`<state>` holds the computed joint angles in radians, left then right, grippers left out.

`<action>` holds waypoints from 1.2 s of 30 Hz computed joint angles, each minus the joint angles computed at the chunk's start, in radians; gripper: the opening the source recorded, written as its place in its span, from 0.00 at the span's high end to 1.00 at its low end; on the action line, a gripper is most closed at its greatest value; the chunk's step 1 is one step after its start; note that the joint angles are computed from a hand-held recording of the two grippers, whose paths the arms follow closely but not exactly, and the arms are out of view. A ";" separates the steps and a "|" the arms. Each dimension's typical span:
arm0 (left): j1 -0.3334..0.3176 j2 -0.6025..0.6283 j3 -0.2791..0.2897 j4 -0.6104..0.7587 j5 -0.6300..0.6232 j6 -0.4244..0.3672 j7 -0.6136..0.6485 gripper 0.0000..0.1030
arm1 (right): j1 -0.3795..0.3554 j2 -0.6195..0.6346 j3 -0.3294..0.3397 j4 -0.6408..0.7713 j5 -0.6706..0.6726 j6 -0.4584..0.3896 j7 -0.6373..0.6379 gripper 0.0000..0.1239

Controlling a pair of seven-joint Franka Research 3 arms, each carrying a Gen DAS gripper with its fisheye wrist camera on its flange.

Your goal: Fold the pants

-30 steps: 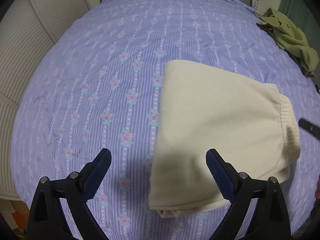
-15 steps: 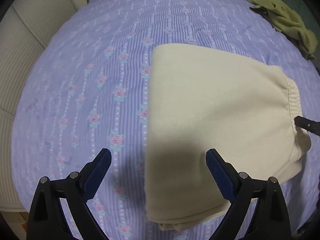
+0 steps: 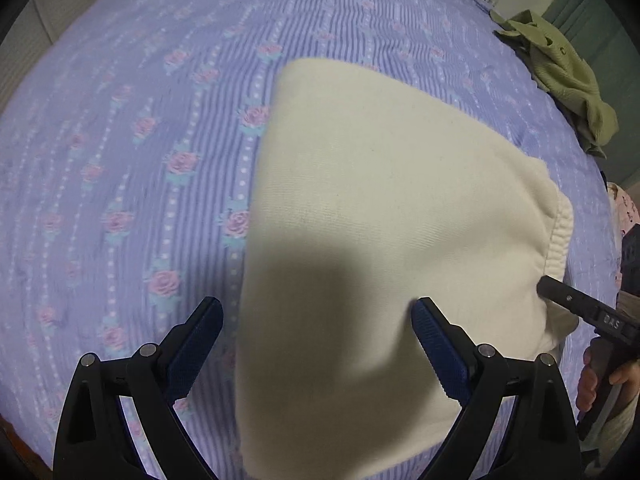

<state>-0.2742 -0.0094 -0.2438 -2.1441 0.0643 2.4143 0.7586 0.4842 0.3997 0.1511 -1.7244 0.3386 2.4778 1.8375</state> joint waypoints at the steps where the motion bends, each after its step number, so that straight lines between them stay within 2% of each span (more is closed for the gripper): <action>1: 0.001 0.010 0.002 -0.005 -0.033 0.015 0.018 0.06 | -0.002 0.008 0.001 0.008 0.001 -0.005 -0.004 0.30; 6: 0.018 0.041 0.003 -0.043 -0.302 0.123 0.151 0.06 | 0.005 0.089 -0.008 0.119 -0.023 -0.061 0.002 0.29; 10: 0.020 0.052 -0.003 -0.049 -0.348 0.156 0.150 0.06 | 0.011 0.131 -0.007 0.171 -0.022 -0.073 0.014 0.29; 12: 0.022 0.056 -0.004 -0.039 -0.361 0.149 0.143 0.12 | 0.009 0.125 -0.003 0.164 -0.014 -0.071 0.011 0.31; 14: 0.020 0.036 -0.007 -0.044 -0.366 0.149 0.141 0.24 | 0.018 0.141 -0.002 0.198 -0.017 -0.081 0.021 0.37; 17: 0.013 -0.007 -0.003 -0.067 -0.339 0.156 0.146 0.39 | 0.024 0.130 -0.002 0.196 -0.025 -0.078 0.013 0.39; 21: 0.008 0.012 0.005 -0.055 -0.324 0.137 0.155 0.36 | 0.015 0.160 0.004 0.219 -0.006 -0.073 0.001 0.38; 23: 0.011 0.055 0.006 -0.021 -0.316 0.130 0.149 0.27 | 0.006 0.161 0.010 0.201 0.011 -0.044 -0.021 0.33; 24: 0.015 0.061 0.004 -0.018 -0.321 0.132 0.151 0.26 | 0.000 0.169 0.016 0.198 0.027 -0.027 -0.034 0.31; 27: 0.020 0.079 -0.001 0.004 -0.307 0.119 0.122 0.27 | -0.024 0.167 0.029 0.178 0.083 -0.011 -0.042 0.33; 28: 0.021 0.074 -0.004 0.004 -0.307 0.120 0.113 0.32 | -0.024 0.169 0.027 0.187 0.088 -0.023 -0.032 0.37; 30: 0.019 0.055 -0.006 -0.005 -0.293 0.123 0.094 0.44 | -0.014 0.159 0.018 0.197 0.076 -0.039 -0.015 0.51; 32: 0.014 0.032 -0.006 -0.009 -0.264 0.117 0.064 0.60 | -0.002 0.133 0.009 0.182 0.061 -0.030 0.005 0.59; 34: 0.007 0.008 -0.007 -0.008 -0.232 0.122 0.037 0.69 | 0.006 0.098 0.007 0.151 0.056 -0.005 0.020 0.64; 36: -0.002 -0.019 -0.010 -0.002 -0.185 0.111 0.010 0.71 | 0.018 0.066 0.001 0.129 0.037 0.017 0.034 0.68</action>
